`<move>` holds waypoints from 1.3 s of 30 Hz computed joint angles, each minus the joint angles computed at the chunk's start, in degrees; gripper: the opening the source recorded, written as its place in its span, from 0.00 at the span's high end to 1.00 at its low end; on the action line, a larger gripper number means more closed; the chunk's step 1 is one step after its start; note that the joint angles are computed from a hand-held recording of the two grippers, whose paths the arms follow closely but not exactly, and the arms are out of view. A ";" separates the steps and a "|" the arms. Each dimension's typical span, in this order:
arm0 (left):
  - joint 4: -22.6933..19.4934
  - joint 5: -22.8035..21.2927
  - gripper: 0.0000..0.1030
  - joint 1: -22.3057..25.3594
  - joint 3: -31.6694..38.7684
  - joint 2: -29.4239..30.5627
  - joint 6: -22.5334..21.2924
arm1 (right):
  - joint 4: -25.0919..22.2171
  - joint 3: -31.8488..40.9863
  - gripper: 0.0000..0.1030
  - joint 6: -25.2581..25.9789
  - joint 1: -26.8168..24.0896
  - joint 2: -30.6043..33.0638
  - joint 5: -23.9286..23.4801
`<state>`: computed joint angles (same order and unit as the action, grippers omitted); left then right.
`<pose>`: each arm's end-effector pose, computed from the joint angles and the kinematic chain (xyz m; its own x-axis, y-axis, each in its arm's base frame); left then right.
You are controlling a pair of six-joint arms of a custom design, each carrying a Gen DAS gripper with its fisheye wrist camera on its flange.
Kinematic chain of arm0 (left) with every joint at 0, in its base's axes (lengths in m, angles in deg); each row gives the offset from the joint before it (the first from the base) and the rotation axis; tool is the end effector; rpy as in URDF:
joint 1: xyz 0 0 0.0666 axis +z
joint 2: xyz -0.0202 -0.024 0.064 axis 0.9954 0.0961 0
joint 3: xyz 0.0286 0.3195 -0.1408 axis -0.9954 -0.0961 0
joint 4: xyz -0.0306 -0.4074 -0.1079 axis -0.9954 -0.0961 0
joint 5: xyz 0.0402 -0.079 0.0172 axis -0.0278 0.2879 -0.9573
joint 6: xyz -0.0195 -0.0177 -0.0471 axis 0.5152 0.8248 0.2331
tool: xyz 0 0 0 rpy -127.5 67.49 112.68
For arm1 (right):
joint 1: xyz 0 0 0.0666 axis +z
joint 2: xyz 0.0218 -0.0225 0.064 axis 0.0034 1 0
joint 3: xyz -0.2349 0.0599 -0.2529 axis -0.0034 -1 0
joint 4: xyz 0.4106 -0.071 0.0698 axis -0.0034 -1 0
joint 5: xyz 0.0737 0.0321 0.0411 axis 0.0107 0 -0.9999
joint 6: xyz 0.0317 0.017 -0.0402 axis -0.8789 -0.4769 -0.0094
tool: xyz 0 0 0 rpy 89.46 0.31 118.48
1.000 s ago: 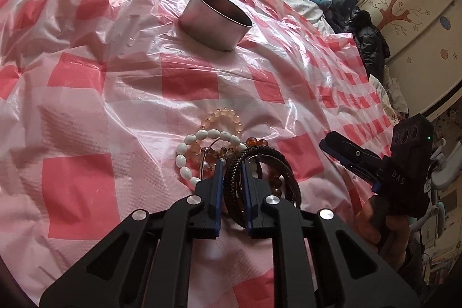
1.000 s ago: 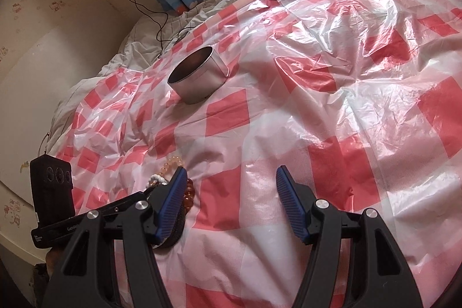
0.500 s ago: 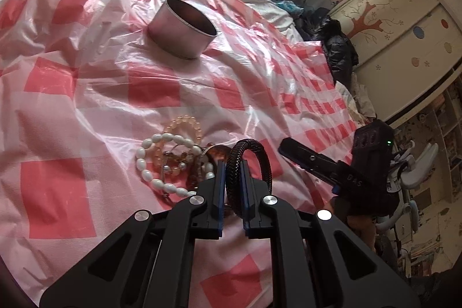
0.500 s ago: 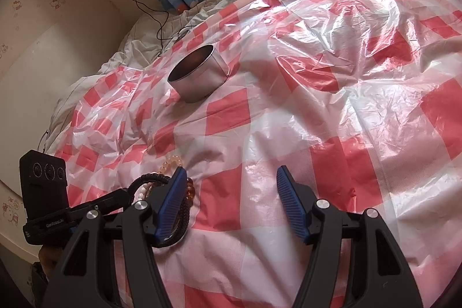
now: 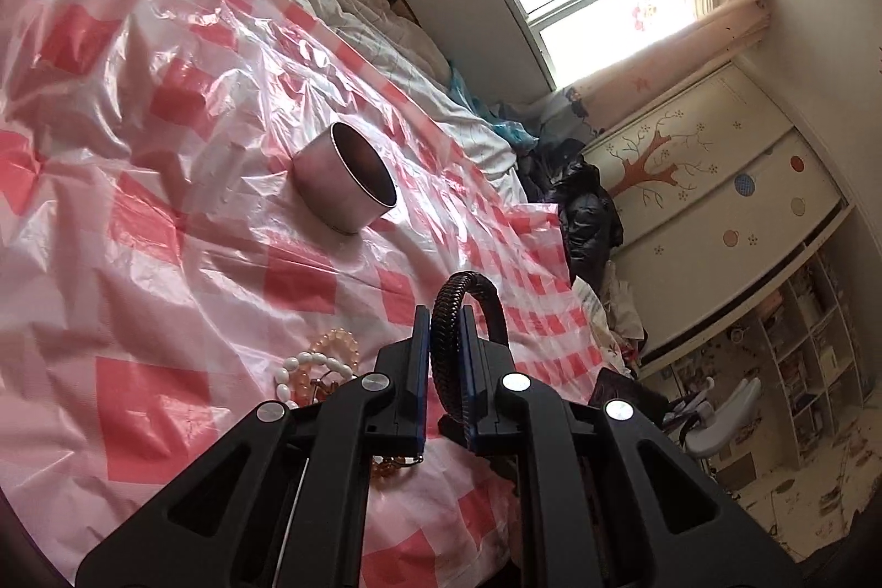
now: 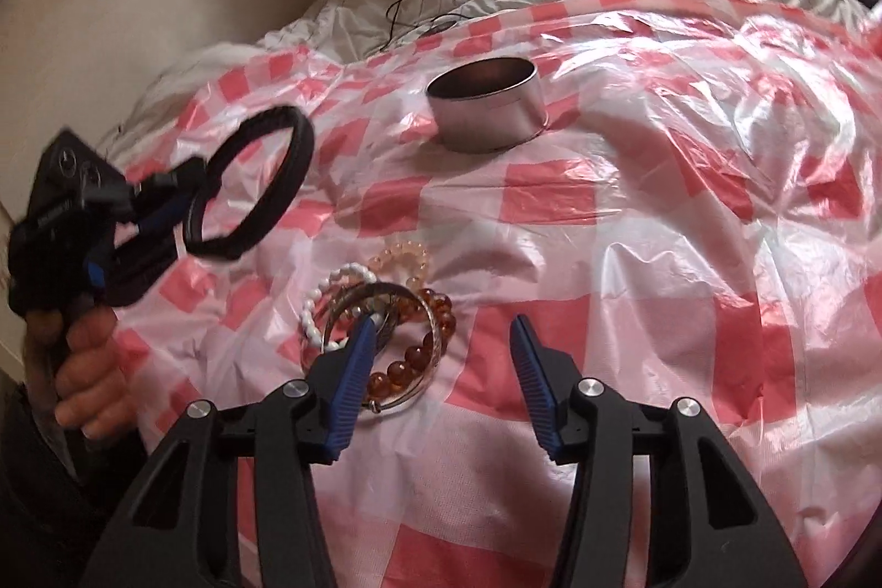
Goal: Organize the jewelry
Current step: 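Grasp a black bangle with the left tool while the right tool grasps a silver bangle, then carry both bangles over the silver tin and open both tools to drop them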
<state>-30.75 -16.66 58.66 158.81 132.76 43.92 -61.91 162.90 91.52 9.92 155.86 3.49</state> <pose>0.5722 -0.2907 0.4979 -0.7483 -0.4621 -0.4760 0.1661 0.5641 -0.8088 0.5830 0.1147 0.4908 -0.7890 -0.1598 -0.5932 -0.4192 0.8459 0.3297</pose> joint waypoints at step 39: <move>-11.20 -2.65 0.91 0.44 22.40 13.09 -10.10 | 1.29 28.80 0.96 -13.73 -3.09 17.10 1.60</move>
